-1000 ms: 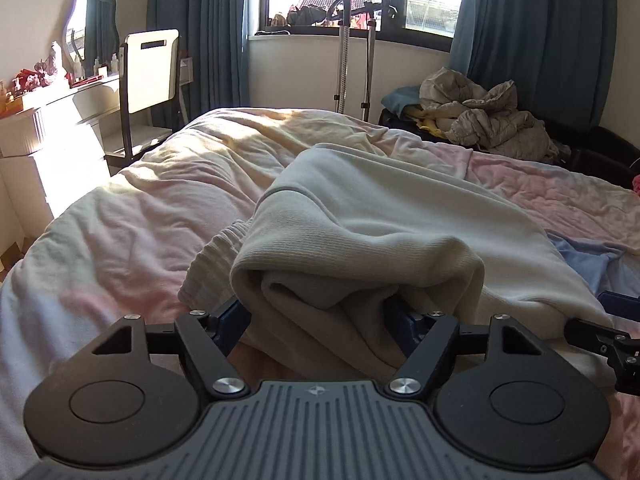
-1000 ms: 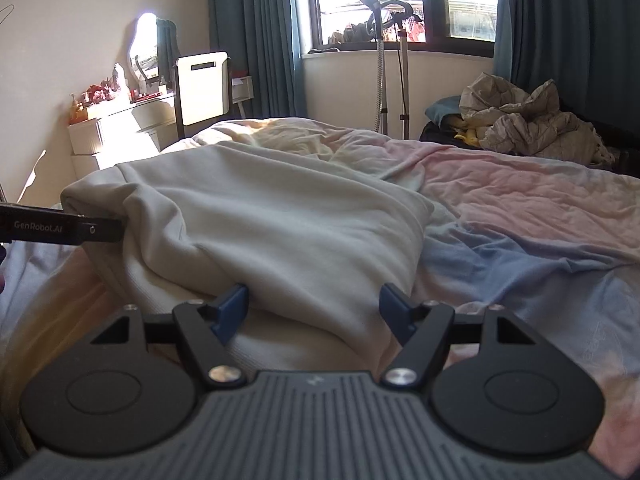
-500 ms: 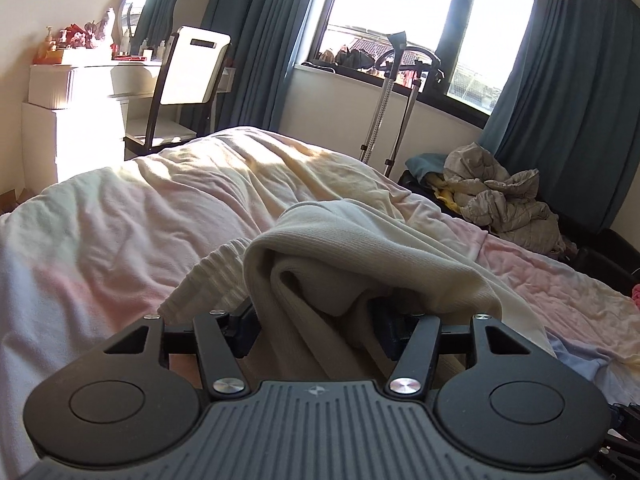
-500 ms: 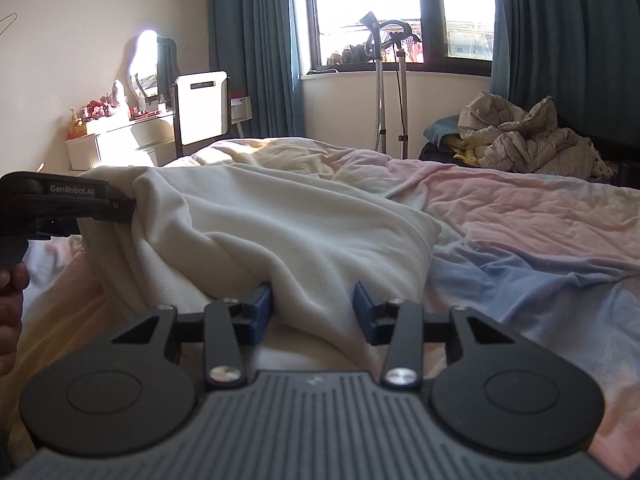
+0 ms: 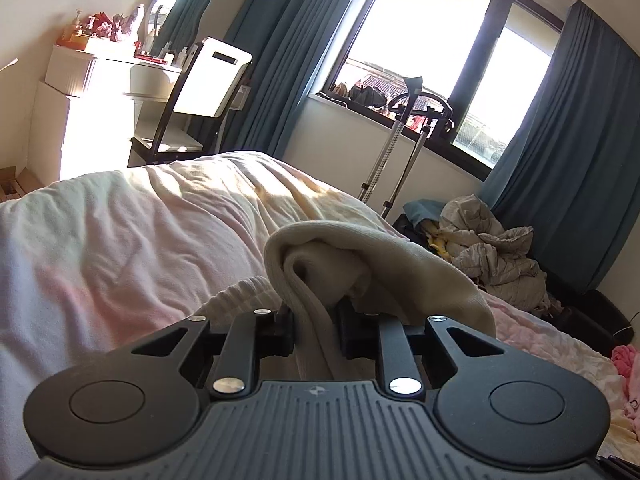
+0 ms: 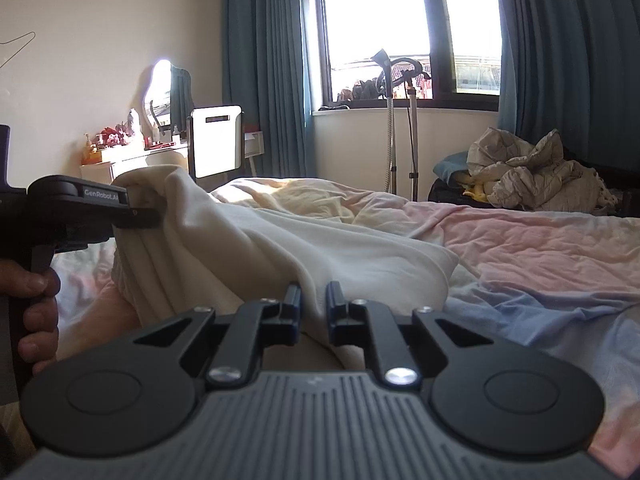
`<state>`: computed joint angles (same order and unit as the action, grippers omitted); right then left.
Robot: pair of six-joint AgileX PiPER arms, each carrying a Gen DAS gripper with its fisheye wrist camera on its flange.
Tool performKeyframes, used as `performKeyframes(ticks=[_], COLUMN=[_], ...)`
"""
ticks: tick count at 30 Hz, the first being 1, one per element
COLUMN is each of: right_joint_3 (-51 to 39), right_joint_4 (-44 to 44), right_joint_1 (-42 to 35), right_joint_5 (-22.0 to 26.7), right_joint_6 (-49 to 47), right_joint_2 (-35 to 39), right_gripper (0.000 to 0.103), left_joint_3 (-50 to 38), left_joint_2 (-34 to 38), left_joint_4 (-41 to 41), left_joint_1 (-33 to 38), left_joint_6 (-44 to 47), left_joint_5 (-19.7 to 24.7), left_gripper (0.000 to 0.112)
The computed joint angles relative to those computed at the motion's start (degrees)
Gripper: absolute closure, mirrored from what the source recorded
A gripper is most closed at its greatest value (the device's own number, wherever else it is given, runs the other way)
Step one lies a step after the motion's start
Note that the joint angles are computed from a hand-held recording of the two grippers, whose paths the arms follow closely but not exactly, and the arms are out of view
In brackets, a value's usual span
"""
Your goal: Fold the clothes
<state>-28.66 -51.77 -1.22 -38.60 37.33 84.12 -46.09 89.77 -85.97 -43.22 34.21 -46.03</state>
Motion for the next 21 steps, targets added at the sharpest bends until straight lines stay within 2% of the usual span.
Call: performKeyframes(ticks=[3, 7, 11, 12, 13, 14, 16, 18, 20, 21], right_joint_3=[-1.01, -0.28, -1.62, -1.77, -1.93, -2.0, -2.08, -2.31, -2.16, -2.05], right_joint_4=[-0.08, 0.62, -2.2, -1.58, -0.95, -0.37, -0.35, -1.58, -1.68, -1.55], right_joint_1=[2.31, 1.51, 1.88, 2.62, 3.34, 3.74, 3.8, 3.52, 3.52, 3.57], right_joint_5=[3.11, 1.47, 3.43, 4.33, 5.22, 5.58, 5.48, 5.43, 5.42, 5.44], right_joint_6=[-0.72, -0.84, 2.36, 1.46, 0.57, -0.2, -0.15, 1.74, 1.93, 1.71], right_joint_2=[2.05, 0.51, 1.63, 2.26, 2.9, 3.37, 3.86, 3.8, 3.69, 3.59], right_gripper=[0.089, 0.089, 0.089, 0.089, 0.089, 0.089, 0.089, 0.089, 0.088, 0.088], left_joint_3=[-0.47, 0.05, -0.03, -0.97, -2.13, -2.5, -1.16, 0.37, 0.79, 0.6], left_joint_2=[0.25, -0.65, -0.97, -0.76, -0.6, -0.77, -1.51, -1.85, -1.74, -1.27], left_joint_4=[-1.5, -2.78, -4.44, -7.17, -10.45, -11.8, -9.1, -4.45, -1.29, 0.48], left_joint_1=[-0.41, -0.97, -1.79, -3.07, -4.68, -6.64, -11.15, -15.96, -17.32, -16.87], left_joint_6=[2.08, 2.48, 4.89, 8.46, 12.15, 14.1, 13.04, 10.66, 8.88, 8.32], left_joint_5=[-0.31, -0.38, -0.79, -2.37, -4.5, -7.02, -12.44, -18.19, -19.09, -17.74], left_gripper=[0.089, 0.087, 0.083, 0.081, 0.072, 0.058, 0.046, 0.043, 0.038, 0.038])
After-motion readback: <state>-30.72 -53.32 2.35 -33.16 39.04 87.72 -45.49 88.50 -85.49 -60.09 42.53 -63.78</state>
